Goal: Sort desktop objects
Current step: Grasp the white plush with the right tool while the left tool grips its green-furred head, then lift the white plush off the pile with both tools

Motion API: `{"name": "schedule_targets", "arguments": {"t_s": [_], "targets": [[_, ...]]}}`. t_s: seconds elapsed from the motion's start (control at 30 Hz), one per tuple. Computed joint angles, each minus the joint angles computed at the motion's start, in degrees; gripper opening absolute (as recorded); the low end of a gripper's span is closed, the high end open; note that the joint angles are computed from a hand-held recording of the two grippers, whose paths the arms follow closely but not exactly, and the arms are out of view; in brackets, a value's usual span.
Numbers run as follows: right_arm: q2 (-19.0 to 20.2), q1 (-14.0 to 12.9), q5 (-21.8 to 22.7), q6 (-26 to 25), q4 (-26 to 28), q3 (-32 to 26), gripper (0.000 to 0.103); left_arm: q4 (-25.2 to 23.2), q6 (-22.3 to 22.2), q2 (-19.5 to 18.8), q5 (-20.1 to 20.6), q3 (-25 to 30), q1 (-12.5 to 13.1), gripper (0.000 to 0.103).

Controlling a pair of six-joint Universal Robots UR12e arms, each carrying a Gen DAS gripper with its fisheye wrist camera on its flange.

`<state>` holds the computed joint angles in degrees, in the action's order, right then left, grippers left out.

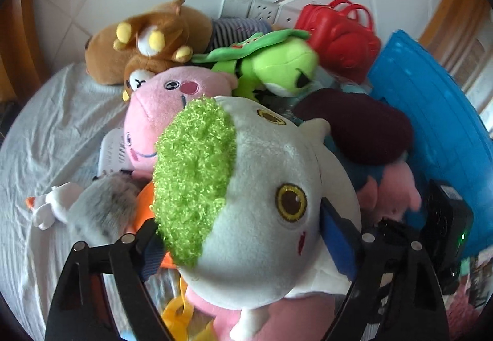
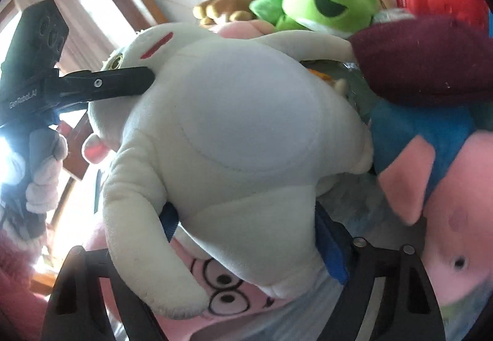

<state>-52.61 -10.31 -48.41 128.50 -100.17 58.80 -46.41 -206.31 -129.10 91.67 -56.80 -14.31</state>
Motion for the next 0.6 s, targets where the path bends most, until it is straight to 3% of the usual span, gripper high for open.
{"name": "schedule_targets", "arguments": {"t_s": [0.2,0.3,0.43,0.6], "targets": [[-8.0,-0.4,-1.4,-6.5,-8.8,9.4,0.078,6.7,-0.8,8.1,2.2,-10.7,-1.5,0.086],[-10.7,-0.5,-1.7,-9.6,-8.4,11.8,0.078,8.6,-1.7,11.1,3.5,-14.8,-2.1,0.086],[-12.7,-0.4,-3.0,-12.2,-7.0,15.2,0.078,9.1,-2.9,13.3,4.0,-19.2,-2.6,0.087],[-13.8,-0.5,-2.9,-12.6,-12.0,18.0,0.085,11.4,-3.4,14.5,5.5,-22.2,-3.1,0.087]]}}
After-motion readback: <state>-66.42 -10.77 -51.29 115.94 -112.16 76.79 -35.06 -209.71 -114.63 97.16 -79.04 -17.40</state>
